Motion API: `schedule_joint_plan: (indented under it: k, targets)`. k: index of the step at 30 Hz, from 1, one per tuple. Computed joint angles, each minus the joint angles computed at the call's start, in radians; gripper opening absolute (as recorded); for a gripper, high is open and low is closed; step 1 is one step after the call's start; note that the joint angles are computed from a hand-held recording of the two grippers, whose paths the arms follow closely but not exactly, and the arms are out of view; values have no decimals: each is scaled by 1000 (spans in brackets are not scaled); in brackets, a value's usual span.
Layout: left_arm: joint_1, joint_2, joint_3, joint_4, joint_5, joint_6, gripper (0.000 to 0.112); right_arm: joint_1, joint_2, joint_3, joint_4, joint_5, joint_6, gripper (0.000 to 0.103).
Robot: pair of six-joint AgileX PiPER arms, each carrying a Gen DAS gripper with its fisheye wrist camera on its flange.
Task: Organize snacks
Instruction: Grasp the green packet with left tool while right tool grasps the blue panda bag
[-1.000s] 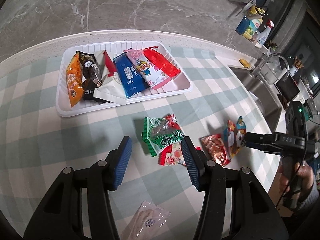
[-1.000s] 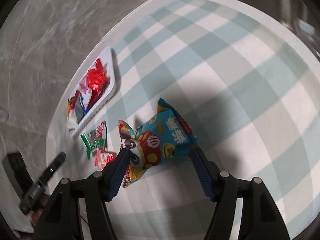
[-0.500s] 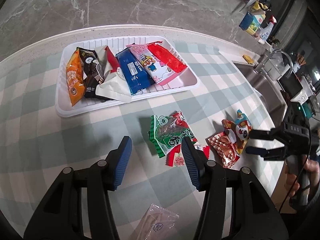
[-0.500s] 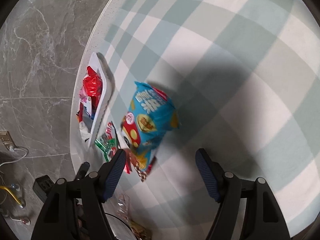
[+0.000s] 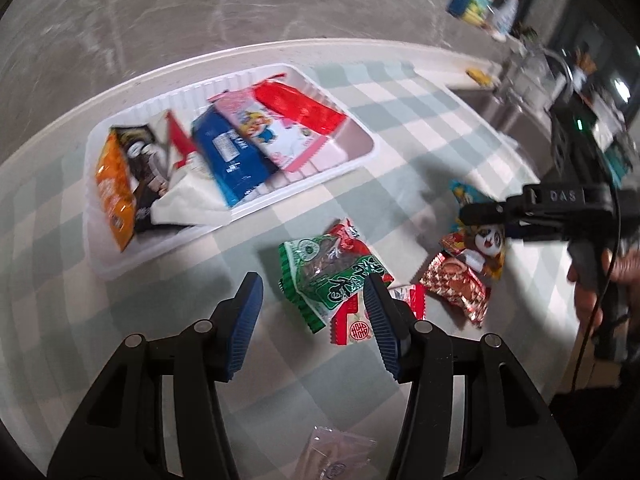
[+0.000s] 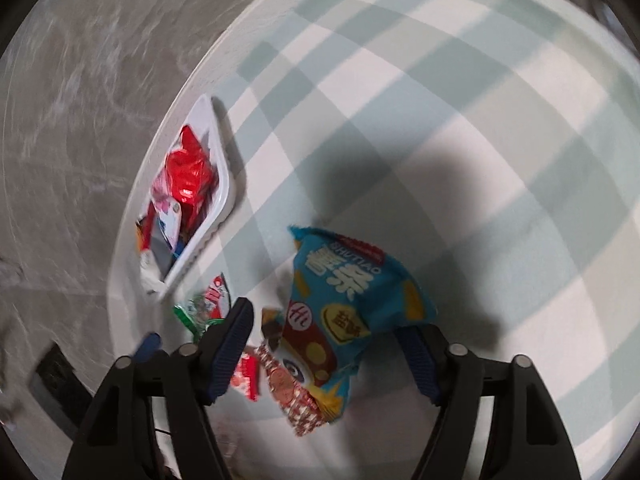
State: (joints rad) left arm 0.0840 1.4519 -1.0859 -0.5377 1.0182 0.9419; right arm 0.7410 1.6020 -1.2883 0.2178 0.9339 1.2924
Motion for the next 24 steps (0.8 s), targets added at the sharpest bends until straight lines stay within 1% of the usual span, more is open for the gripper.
schedule_joint_plan:
  k: [1,2,4,10,12,16,18,24]
  targets:
    - [-17,4,-2,11,-7,10,51,-3,10,-12,-3,14,-34,59]
    - [-34,7,-2,20,-14,23,51,-9,15,-17,-2,25,-63,51]
    - [-67,12,-2,39,-26,53,52,-14,14,-10,4,21,-100,48]
    - [-174,32,3,117,-87,134,53,-5,26,-26,-11,35,-149,48]
    - [-211,47,1,159,-116,143,53,-2,31,-33,-17,42,-155,48]
    - [-258,81,-4,215,-149,154,53,1,28,-28,-18,35,-160,48]
    - [-275,101,-7,225,-166,160,54,2,27,-25,-20,32,-162,48]
    - [-308,158,-35,234,-185,138,54,14,39,-48,-43,55,-161,48]
